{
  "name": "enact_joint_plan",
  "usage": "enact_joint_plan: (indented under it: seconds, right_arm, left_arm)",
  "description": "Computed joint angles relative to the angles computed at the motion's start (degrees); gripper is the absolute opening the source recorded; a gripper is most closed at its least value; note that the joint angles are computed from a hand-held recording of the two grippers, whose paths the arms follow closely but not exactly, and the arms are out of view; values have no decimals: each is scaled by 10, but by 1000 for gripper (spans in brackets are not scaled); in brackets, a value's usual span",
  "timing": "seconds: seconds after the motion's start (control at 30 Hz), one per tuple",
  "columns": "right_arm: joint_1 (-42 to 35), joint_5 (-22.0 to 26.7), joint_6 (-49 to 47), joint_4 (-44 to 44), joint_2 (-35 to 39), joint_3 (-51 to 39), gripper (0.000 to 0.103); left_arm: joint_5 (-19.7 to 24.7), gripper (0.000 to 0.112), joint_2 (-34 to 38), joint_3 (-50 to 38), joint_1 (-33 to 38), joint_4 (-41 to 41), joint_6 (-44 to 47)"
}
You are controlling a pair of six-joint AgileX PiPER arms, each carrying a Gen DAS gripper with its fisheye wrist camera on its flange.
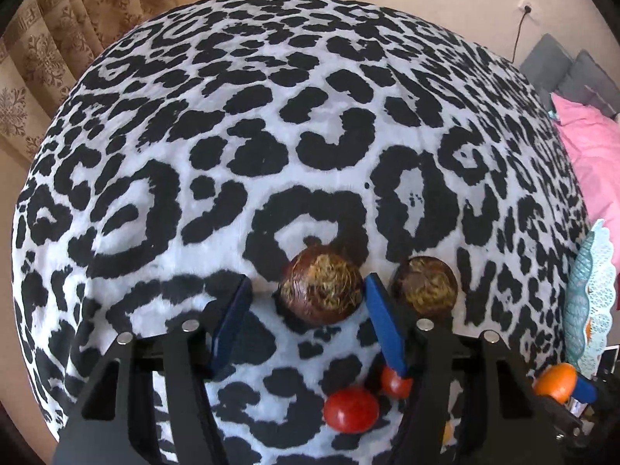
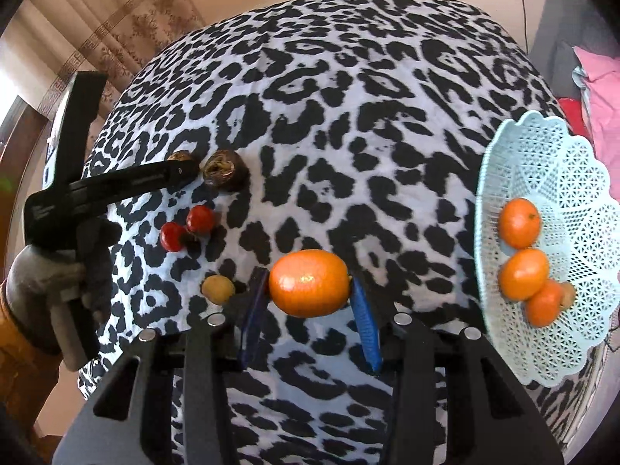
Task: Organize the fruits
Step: 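Place the orange in the blue basket with the right gripper while the left gripper grasps a dark brown fruit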
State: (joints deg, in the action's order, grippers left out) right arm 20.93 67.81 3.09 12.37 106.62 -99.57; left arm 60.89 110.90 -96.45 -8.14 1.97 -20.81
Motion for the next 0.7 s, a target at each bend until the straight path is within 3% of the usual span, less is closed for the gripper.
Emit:
enact_joint_plan:
  seconds: [0.07, 0.17, 0.7]
  right_arm:
    - [-9, 1, -6, 3, -3, 4, 43]
    - [-23, 1, -13, 9, -9, 8, 43]
    - [-129, 8, -52, 42, -49, 21, 43]
  left_arm:
    - [-2, 57, 0, 2, -6, 14, -8]
    - [-1, 44, 0, 0, -15, 27, -20]
    - [27, 43, -55, 6, -32, 28, -88]
